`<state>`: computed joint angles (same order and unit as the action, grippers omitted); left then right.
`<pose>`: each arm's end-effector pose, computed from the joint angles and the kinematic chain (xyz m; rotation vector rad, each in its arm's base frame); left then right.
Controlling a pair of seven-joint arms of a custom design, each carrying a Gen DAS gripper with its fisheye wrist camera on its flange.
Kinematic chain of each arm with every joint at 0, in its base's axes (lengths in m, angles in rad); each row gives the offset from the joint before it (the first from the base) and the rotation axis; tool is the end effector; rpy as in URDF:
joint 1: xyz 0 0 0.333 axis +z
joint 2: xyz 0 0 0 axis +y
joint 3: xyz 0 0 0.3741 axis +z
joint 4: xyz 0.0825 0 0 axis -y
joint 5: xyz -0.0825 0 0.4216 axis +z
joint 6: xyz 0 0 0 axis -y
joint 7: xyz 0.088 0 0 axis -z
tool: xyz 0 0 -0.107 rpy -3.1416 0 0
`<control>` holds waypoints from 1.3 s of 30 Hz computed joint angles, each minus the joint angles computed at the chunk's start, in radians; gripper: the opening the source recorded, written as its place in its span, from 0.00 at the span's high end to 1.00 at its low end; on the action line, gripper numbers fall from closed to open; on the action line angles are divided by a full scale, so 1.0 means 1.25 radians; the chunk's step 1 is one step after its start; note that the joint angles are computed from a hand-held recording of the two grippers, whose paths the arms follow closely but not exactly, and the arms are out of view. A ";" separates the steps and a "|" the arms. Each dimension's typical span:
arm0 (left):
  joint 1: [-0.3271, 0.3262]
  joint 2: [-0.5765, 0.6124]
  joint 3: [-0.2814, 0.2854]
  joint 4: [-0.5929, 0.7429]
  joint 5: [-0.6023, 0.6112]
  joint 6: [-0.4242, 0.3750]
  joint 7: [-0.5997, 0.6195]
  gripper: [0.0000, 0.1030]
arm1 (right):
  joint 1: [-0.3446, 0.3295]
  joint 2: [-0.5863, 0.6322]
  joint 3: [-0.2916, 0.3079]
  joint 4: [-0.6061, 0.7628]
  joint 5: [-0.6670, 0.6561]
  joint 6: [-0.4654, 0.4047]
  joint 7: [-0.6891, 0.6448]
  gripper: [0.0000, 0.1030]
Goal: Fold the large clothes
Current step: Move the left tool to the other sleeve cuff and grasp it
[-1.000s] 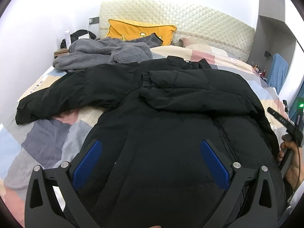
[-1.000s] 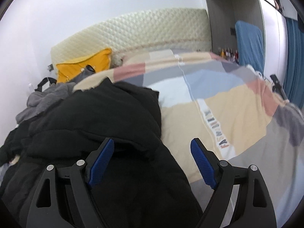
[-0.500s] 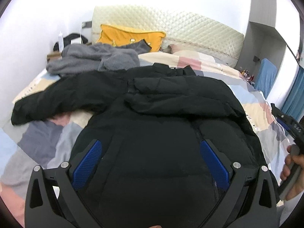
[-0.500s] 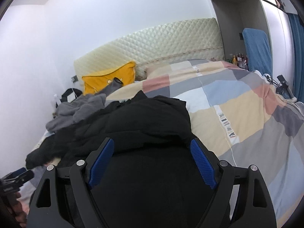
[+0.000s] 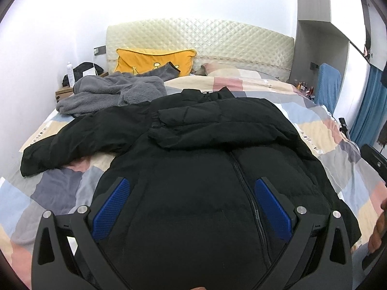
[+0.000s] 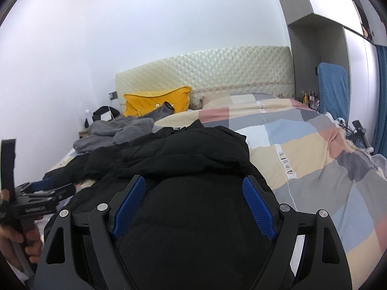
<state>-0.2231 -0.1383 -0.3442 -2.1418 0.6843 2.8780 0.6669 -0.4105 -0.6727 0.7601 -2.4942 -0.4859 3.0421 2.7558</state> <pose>0.4666 -0.3524 0.5936 -1.4664 1.9234 -1.0234 0.3900 0.2542 0.5840 -1.3088 1.6486 -0.8959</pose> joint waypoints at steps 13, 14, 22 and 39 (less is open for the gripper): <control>-0.033 0.018 0.038 0.013 -0.170 0.025 0.169 0.00 | 0.004 -0.102 0.037 -0.040 0.009 -0.018 0.033 0.13; -0.038 0.021 0.044 0.021 -0.202 0.019 0.198 0.00 | -0.001 -0.103 0.041 -0.038 0.009 -0.019 0.033 0.13; -0.023 0.016 0.059 0.085 -0.224 -0.078 0.291 0.00 | -0.003 -0.105 0.041 -0.047 0.023 -0.009 0.031 0.10; 0.106 0.025 0.153 0.154 -0.322 -0.103 0.468 0.00 | -0.012 -0.115 0.048 -0.049 0.029 -0.030 0.058 0.01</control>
<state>-0.0901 -0.1072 -0.1533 -1.9492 0.2816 2.7490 1.2523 -0.4261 -0.8168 0.8198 -2.5548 -0.4499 3.0047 2.8284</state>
